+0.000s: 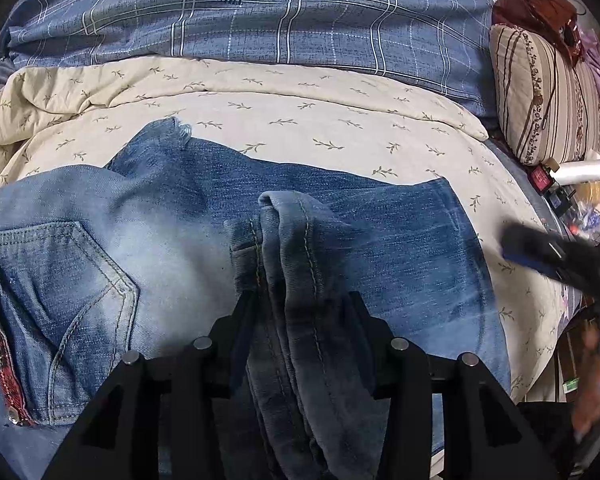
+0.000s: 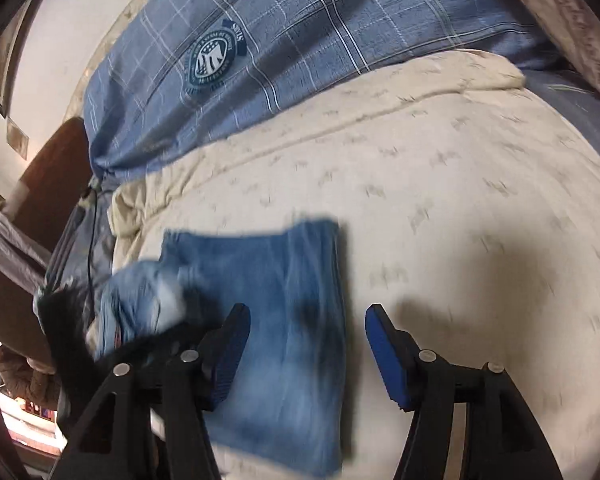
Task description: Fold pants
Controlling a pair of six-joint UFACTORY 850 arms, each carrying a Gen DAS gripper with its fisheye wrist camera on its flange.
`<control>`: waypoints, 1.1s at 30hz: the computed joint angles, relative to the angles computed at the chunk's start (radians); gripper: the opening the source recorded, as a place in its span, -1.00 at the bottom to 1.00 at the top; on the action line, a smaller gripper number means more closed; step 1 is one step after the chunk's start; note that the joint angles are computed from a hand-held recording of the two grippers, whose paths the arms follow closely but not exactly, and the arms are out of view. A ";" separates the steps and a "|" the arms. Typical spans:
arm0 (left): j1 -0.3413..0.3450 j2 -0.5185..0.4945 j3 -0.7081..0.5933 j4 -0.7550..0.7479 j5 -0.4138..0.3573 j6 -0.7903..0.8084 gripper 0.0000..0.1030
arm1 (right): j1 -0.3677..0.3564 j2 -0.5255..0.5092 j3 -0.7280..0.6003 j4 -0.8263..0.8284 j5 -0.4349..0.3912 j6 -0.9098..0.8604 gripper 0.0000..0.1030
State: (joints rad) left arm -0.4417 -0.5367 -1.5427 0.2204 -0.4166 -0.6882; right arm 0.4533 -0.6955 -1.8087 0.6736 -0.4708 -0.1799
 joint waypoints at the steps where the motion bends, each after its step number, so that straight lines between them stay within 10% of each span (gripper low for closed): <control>1: -0.001 -0.001 -0.001 0.007 -0.002 -0.004 -0.11 | -0.004 -0.036 -0.051 -0.007 -0.017 0.019 0.23; 4: -0.003 0.000 0.000 0.017 -0.004 -0.015 -0.11 | -0.003 -0.155 -0.234 -0.066 -0.139 0.056 -0.56; 8: -0.002 0.001 0.002 0.009 -0.002 -0.008 -0.11 | 0.027 -0.147 -0.251 -0.274 -0.140 0.160 -0.75; 14: -0.003 -0.001 -0.002 0.016 -0.007 -0.008 -0.11 | 0.064 -0.159 -0.267 -0.559 -0.129 0.364 -0.81; 19: -0.008 -0.003 -0.003 0.055 -0.019 -0.031 -0.11 | 0.027 -0.093 -0.156 -0.400 -0.077 0.326 -0.29; 26: -0.009 -0.003 -0.004 0.063 -0.021 -0.039 -0.10 | 0.006 0.098 0.127 0.161 -0.025 -0.173 -0.29; 30: -0.008 -0.006 -0.009 0.058 -0.028 -0.031 -0.10 | 0.003 0.004 0.082 0.130 -0.180 -0.130 -0.54; 33: -0.008 -0.005 -0.008 0.056 -0.029 -0.027 -0.10 | -0.002 0.048 0.118 0.149 -0.117 -0.098 -0.47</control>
State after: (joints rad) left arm -0.4496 -0.5417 -1.5510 0.2762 -0.4452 -0.7156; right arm 0.4509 -0.6470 -1.6904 0.8228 -0.5873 -0.2777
